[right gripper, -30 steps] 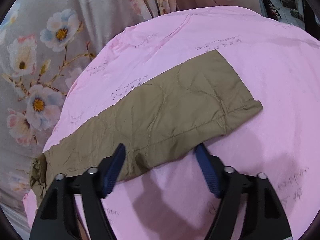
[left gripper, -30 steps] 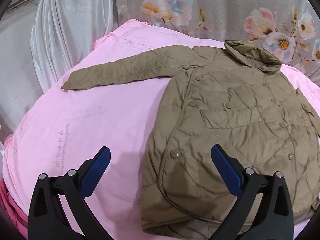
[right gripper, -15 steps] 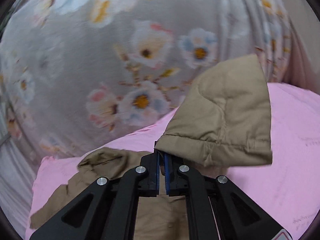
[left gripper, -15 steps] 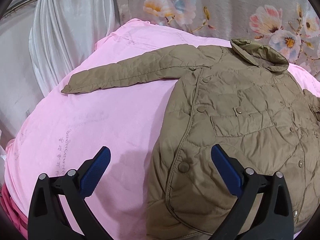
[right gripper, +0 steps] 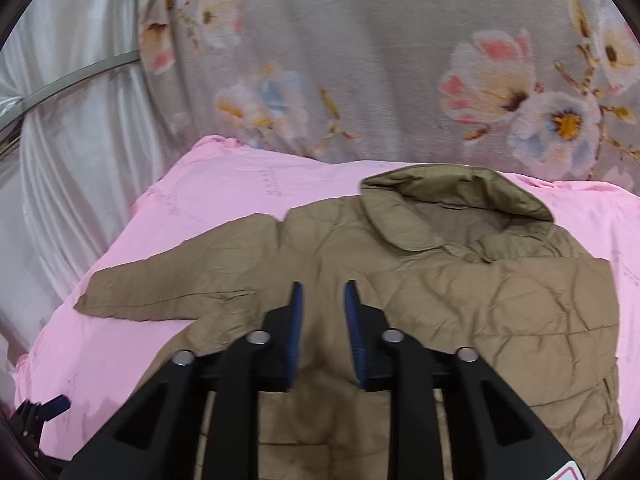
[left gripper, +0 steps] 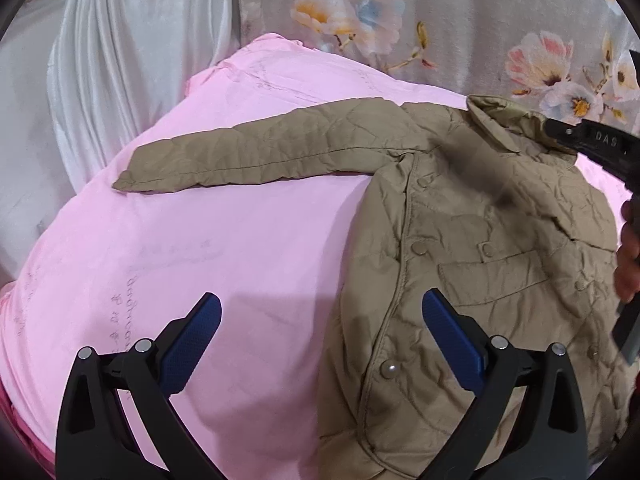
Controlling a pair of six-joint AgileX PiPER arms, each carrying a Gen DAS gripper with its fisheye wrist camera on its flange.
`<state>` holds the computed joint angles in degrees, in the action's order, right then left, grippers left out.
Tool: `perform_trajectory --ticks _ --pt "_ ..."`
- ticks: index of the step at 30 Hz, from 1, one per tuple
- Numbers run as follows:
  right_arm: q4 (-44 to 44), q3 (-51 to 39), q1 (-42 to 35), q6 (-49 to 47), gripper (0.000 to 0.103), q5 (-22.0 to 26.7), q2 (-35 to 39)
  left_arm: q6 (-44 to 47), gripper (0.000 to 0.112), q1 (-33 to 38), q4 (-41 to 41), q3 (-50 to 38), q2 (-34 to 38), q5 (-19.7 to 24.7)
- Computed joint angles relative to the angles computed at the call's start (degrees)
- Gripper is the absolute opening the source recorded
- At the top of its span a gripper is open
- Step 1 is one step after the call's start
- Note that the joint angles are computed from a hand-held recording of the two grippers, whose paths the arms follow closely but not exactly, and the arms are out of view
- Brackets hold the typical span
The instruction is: Fold large clothes
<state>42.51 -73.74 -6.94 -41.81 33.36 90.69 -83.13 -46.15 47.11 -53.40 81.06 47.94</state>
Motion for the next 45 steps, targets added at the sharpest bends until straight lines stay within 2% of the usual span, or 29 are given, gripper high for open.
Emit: perform_trajectory --ticks 1,2,4,6,8,11,14,16,19,21,23,24,25,26,27,28,29,31,34,36,38,42,45 --pt "2.11 0.95 -0.41 -2.28 0.046 -0.52 -1.36 1.46 0.098 0.95 -0.77 -0.55 -0.06 -1.15" --pt "4.36 2.53 -1.08 -4.76 0.05 -1.35 -2.9 2.27 0.098 1.39 -1.14 -1.04 0.02 -1.8" --pt "8.47 4.34 -4.64 -9.18 0.053 -0.76 -5.32 6.1 0.098 3.11 -3.09 -3.44 0.93 -4.23" --pt "8.86 4.32 -7.54 -8.76 0.056 0.26 -5.57 11.9 0.098 5.18 -7.43 -6.98 2.84 -6.7" --pt "9.34 4.61 -12.8 -9.2 0.058 1.63 -5.23 19.51 0.098 8.04 -13.96 -10.65 5.05 -10.49" --pt "9.02 4.72 -21.46 -8.49 0.059 3.24 -2.19 32.01 0.098 11.84 -25.66 -18.49 11.15 -13.87" --pt "10.24 3.4 -29.34 -6.66 0.059 7.06 3.04 45.25 0.098 15.29 -38.84 -28.99 20.41 -12.75" --pt "9.96 1.41 -33.57 -3.59 0.059 9.87 7.44 49.46 0.098 16.74 -45.07 -35.33 26.68 -10.89" --pt "12.25 -2.06 -38.47 -0.97 0.06 14.56 13.68 50.43 0.098 17.96 -50.04 -41.45 33.25 -9.35" --pt "14.26 -5.03 -40.37 0.73 0.06 17.8 17.85 47.06 0.098 17.07 -46.87 -42.92 35.06 -10.04" --pt "15.74 -7.19 -40.57 1.62 0.06 18.92 20.36 44.32 0.098 16.26 -44.18 -43.97 35.83 -10.78" --pt "15.87 -8.47 -40.19 2.19 0.06 18.84 21.38 43.42 0.094 16.07 -43.8 -44.7 36.29 -11.33" --pt "15.85 -9.9 -39.6 3.07 0.059 18.43 22.4 42.59 0.08 15.89 -43.14 -45.56 36.68 -11.35" --pt "15.95 -10.8 -39.19 3.61 0.049 18.19 23.07 42.82 0.068 15.88 -43.02 -47.01 37.36 -10.66" --pt "15.88 -12.22 -38.64 4.57 0.038 18.07 23.98 42.94 0.04 15.41 -41.93 -50.34 38.92 -8.24" --pt "15.02 -13.39 -38.24 5.73 0.015 17.82 24.51 41.18 0.017 14.56 -38.55 -54.27 40.65 -4.49" --pt "14.47 -13.6 -37.67 6.37 0.008 15.94 24.16 40.08 0.007 13.55 -34.68 -58.28 42.28 -1.14" --pt "20.25 -12.22 -38.95 0.76 0.004 15.44 22.07 40.33 0.003 12.96 -31.95 -60.47 42.73 -0.1" --pt "24.46 -7.57 -39.91 -8.21 0.004 12.14 17.51 39.25 0.003 11.96 -27.32 -57.61 41.38 -2.57" --pt "17.86 -7.91 -37.8 -6.24 0.004 8.59 18.0 38.63 0.003 11.13 -24.54 -57.71 43.72 -1.56" --pt "9.79 -9.02 -35.75 -1.46 0.003 7.06 20.24 35.48 0.003 10.4 -20.41 -54.63 44.72 -3.85" --pt "7.22 -8.27 -34.76 -0.66 0.004 5.3 21.89 28.56 0.004 9.4 -14.29 -48.44 42.25 -7.63" --pt "4.58 -7.88 -33.88 0.51 0.004 3.79 21.66 26.07 0.005 8.68 -11.92 -47.32 41.75 -7.11"
